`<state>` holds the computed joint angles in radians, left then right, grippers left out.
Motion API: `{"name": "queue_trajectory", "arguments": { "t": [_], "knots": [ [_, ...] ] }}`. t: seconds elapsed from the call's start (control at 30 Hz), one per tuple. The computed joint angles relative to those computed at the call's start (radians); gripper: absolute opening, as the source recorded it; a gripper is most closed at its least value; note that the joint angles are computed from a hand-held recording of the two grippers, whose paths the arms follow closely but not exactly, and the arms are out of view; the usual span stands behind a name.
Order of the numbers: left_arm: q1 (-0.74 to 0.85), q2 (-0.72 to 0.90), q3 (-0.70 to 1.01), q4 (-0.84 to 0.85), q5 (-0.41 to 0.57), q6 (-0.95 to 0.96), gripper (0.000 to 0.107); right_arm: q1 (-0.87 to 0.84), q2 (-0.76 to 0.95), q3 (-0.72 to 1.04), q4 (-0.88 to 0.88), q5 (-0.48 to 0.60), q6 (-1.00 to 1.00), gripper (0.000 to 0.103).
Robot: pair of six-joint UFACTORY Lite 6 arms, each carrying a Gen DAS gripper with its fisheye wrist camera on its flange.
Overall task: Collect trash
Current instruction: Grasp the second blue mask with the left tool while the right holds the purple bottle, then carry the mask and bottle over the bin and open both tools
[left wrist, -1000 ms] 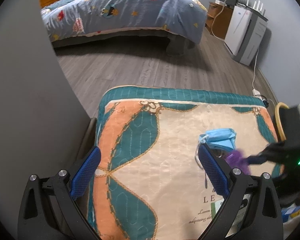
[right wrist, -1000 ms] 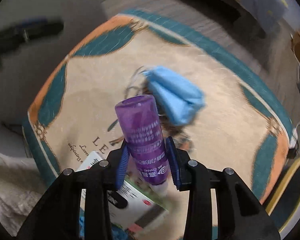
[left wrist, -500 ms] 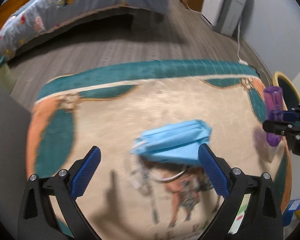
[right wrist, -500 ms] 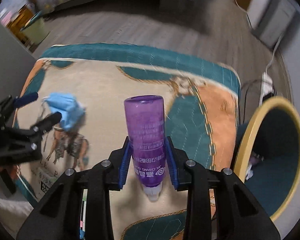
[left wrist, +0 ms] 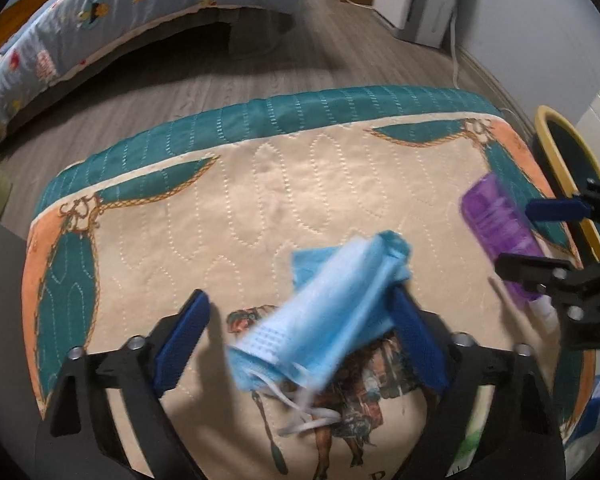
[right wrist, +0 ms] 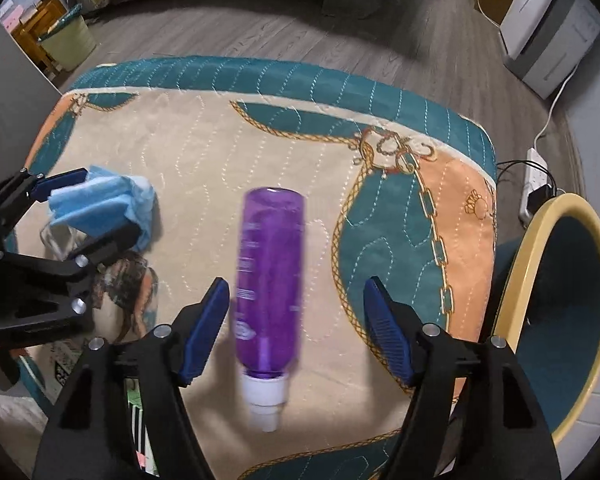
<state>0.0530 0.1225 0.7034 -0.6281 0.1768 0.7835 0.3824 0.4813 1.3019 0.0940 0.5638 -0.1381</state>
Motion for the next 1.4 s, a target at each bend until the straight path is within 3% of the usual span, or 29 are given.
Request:
{"name": "queue_trajectory", "arguments": {
  "t": [0.03,0.13,0.17,0.23,0.37,0.47,0.7,0.8,1.0,1.4],
  "knots": [
    [0.002,-0.007,-0.003,-0.045,0.015,0.057,0.070,0.008,-0.021,-0.024,-0.012,-0.002,0.018,0.069],
    [-0.015,-0.020,-0.008,-0.036,0.028,0.065,0.056,0.016,-0.029,-0.044,-0.037,-0.015,0.039,0.065],
    [-0.018,-0.029,-0.012,-0.036,0.035,0.065,0.049,0.015,-0.030,-0.045,-0.041,-0.016,0.035,0.060],
    [-0.022,-0.042,-0.021,-0.034,0.045,0.074,0.040,0.021,-0.029,-0.037,-0.046,-0.001,0.029,0.032],
    [-0.059,-0.068,-0.035,0.055,0.043,-0.006,0.021,0.013,-0.027,-0.024,0.000,0.033,-0.004,0.032],
    [-0.093,-0.087,-0.046,0.191,0.015,-0.140,0.017,-0.001,-0.050,-0.026,0.026,0.043,-0.021,0.032],
    [-0.112,-0.206,-0.066,0.245,0.045,-0.215,0.016,-0.061,-0.179,-0.055,0.049,0.066,-0.049,0.032],
    [-0.156,-0.257,-0.058,0.380,0.057,-0.367,0.016,-0.118,-0.244,-0.068,0.069,0.077,-0.068,0.032],
    [-0.247,-0.335,-0.037,0.403,0.100,-0.465,0.016,-0.283,-0.323,-0.049,0.120,0.120,-0.163,0.032],
    [-0.652,-0.198,0.130,0.728,0.094,-0.965,0.016,-0.711,-0.275,-0.011,0.241,0.157,-0.387,0.032]
  ]
}}
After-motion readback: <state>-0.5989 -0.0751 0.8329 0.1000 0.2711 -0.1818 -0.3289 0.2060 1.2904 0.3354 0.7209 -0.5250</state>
